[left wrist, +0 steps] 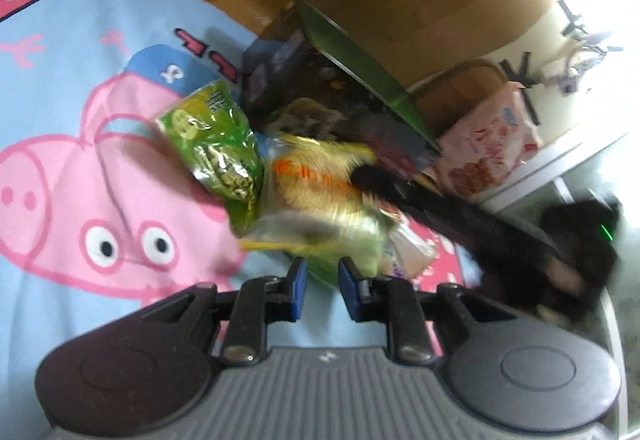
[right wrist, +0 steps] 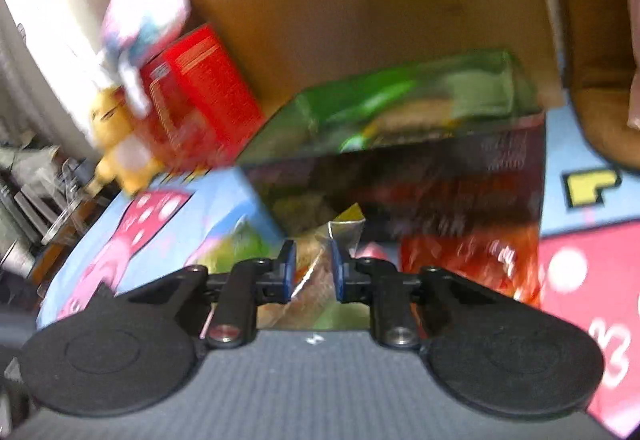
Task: Organize snacks
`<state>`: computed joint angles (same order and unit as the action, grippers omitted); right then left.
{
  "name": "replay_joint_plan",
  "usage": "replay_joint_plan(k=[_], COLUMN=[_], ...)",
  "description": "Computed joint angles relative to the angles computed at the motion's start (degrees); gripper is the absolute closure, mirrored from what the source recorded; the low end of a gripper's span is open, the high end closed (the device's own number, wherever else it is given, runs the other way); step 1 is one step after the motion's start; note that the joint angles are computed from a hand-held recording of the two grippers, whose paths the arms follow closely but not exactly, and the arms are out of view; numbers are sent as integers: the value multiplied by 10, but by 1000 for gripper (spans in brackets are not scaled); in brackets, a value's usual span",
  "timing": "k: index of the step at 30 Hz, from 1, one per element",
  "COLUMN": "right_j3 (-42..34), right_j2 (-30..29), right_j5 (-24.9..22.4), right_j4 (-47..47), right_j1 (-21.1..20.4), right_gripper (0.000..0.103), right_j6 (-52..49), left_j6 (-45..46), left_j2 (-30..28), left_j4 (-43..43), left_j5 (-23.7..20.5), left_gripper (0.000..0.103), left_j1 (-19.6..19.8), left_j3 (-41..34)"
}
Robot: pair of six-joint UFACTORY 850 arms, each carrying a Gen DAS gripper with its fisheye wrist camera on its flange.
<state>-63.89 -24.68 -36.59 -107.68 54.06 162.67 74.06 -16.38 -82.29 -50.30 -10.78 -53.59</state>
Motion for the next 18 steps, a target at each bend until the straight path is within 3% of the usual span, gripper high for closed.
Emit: replay_joint_plan(k=[3,6,8,10,12,15,17,18], right_j3=[-9,-3,-10,-10,-6,-19,-25,-23], right_j2=[-5,-4,-9,-6,3,0,-4,-5], right_j5=[-11,6,-18,-53,-82,-90,-54,-17], right_j4=[36,6,36,40,38,35,34,7], right_j1=[40,63,82,89,78,34,4,-14], right_gripper=[86,88,85,81,68,68,68,68], right_j6=[-78,-63,-113,-136,-125,-119,-103,-70], left_j6=[-4,29,42,43,34,8,-5,-6], left_j2=[-2,15,31,38,36,24,19,20], left_j4=[13,22,23,23,18,14,2,-7], left_j5=[-2,0,-3,3,6,-7,-7,-4], left_gripper=[84,84,75,72,72,72,55,52], left_j1=[10,24,35,42,41,42,38,36], left_j3=[1,23,38,45,44,35,31,33])
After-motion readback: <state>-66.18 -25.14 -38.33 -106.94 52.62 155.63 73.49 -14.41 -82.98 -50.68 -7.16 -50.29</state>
